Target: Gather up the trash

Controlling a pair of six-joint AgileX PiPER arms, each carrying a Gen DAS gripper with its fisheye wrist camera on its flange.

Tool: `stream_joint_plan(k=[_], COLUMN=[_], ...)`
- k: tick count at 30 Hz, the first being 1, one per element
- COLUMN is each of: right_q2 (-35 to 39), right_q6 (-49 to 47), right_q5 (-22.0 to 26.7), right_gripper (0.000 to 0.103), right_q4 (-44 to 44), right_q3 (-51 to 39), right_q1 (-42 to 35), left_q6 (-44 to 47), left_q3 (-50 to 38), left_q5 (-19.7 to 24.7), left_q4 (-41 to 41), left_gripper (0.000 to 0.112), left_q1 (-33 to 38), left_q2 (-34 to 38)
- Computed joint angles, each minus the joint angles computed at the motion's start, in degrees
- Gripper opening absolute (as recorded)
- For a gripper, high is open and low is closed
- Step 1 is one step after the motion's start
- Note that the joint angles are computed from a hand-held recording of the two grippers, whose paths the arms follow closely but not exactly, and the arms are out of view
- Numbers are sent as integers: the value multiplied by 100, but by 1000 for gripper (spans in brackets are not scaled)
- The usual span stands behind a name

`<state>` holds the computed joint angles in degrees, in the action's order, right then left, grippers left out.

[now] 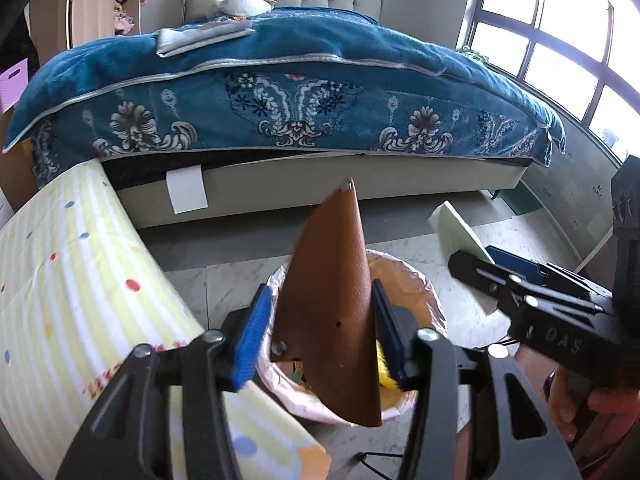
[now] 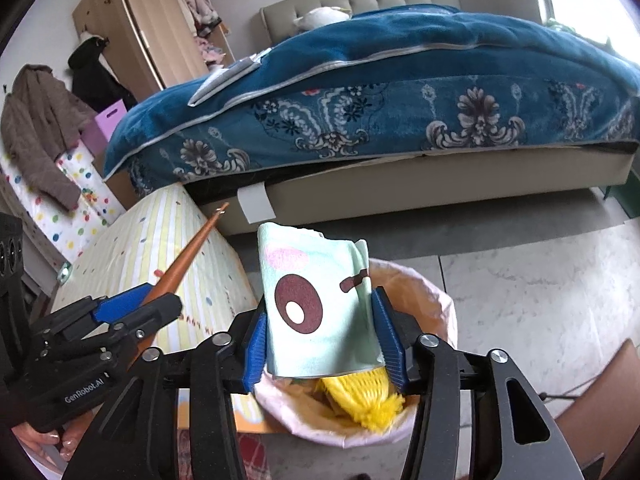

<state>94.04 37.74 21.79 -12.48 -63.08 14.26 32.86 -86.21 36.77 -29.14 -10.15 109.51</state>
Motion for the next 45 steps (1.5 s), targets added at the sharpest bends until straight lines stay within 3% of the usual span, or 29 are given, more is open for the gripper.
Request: stream_joint_plan(k=[1,3,4,11,12,21,24,25,31,45], right_q2=[17,16,22,-378,-475,-710,-818,-765,-572,568], right_q6=[135,336,387,970,1133,1667,1668,1585,1479,1229], right_q5=[-8,33,55,357,420,869,932,1189,1653,2870], right_gripper=[58,71,73,80,87,89,91,91,94,95], right_q4=[-123,-262,-287,-590,-695,-1179,-1147,-1034,-1184,-1840], right_q3=[5,-20,-38,223,278,150,83,-152,-811,-3081], right_q1=[-22,5,40,230,321,1098,1446,1744,2488,4316], left_q6=[-30,-48,-43,-66,10,258,348,329,692,1388], left_q3=[-58,-121,-125,477,644,1755,1961,2039,2347,2007], left_q5=[13,78,104,-150,-201,-329,-196,-151,224,886], left_q4=[7,-27,-45,70,17,61,133,241,249,-151], left_gripper=[68,72,75,80,80,94,96,96,96,96], left_q1=[-7,26,48,375,465,1329,1723,1867,3000,5560], left_q2=[48,106,119,-359,-501,-1721,-2105,-2248,-2965,-3339])
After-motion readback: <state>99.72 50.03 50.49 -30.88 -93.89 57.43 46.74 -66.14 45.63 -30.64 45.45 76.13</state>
